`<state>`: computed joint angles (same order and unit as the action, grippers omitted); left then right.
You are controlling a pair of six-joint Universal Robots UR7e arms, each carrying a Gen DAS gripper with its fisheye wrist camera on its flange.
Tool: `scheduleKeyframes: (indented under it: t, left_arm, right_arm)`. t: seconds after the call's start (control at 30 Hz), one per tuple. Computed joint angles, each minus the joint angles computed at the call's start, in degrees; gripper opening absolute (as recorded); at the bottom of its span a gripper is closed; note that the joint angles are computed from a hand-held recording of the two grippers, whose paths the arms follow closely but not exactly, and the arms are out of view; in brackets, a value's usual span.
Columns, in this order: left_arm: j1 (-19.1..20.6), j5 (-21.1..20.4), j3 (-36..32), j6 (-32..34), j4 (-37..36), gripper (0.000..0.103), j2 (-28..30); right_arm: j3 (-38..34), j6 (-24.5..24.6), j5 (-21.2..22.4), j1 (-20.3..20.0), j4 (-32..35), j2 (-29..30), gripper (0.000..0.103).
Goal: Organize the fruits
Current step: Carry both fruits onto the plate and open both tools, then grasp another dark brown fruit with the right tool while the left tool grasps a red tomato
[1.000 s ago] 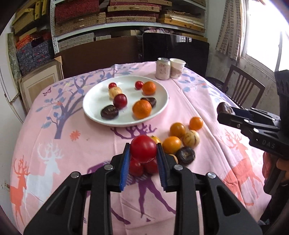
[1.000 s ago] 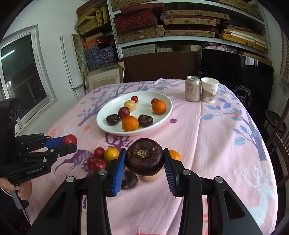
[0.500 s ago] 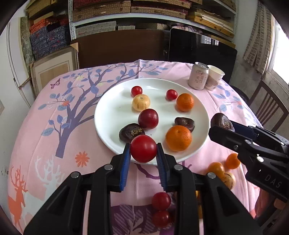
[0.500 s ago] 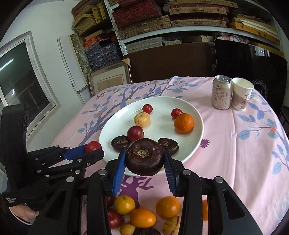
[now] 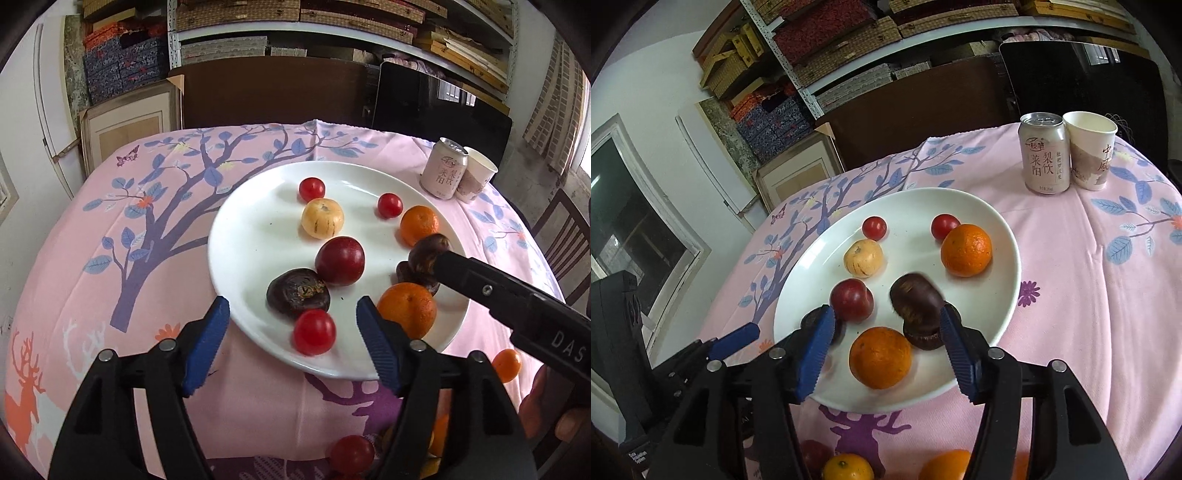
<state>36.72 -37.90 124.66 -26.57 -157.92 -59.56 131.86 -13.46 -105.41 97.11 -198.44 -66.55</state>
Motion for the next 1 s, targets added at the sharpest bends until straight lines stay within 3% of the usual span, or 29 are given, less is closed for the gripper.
scheduleKeyframes:
  t: [0.37,0.53,0.63,0.83,1.0]
  left_arm:
    - [-4.71,-0.62,5.73,-5.57,6.07,0.079,-4.99]
    - [-7.13,-1.19,8.60,-7.35,8.54,0.081,-7.14]
    - [-8.20,-1.38,10.30,-8.62,8.77,0.085,-8.37]
    - [-8.91,-1.07,11.90,-8.57,8.06,0.085,-9.39]
    - [-8.63,-2.58,12.84,-7.26,6.71,0.085,-11.12]
  right_arm:
    - [10.12,-4.08,-1.56,-1.55,-0.16,-9.74,0.064]
    - [15.06,-8.10,-5.41,-0.38,-2.11,-12.51,0.065]
    - [17.50,-10.97,-11.46,2.23,-6.63,-11.11,0.065]
    - [21.20,-12.76,-14.48,4.39,-5.92,-10.05,0.065]
    - [20.44,-11.76,-17.43,6.23,-6.95,-5.11,0.064]
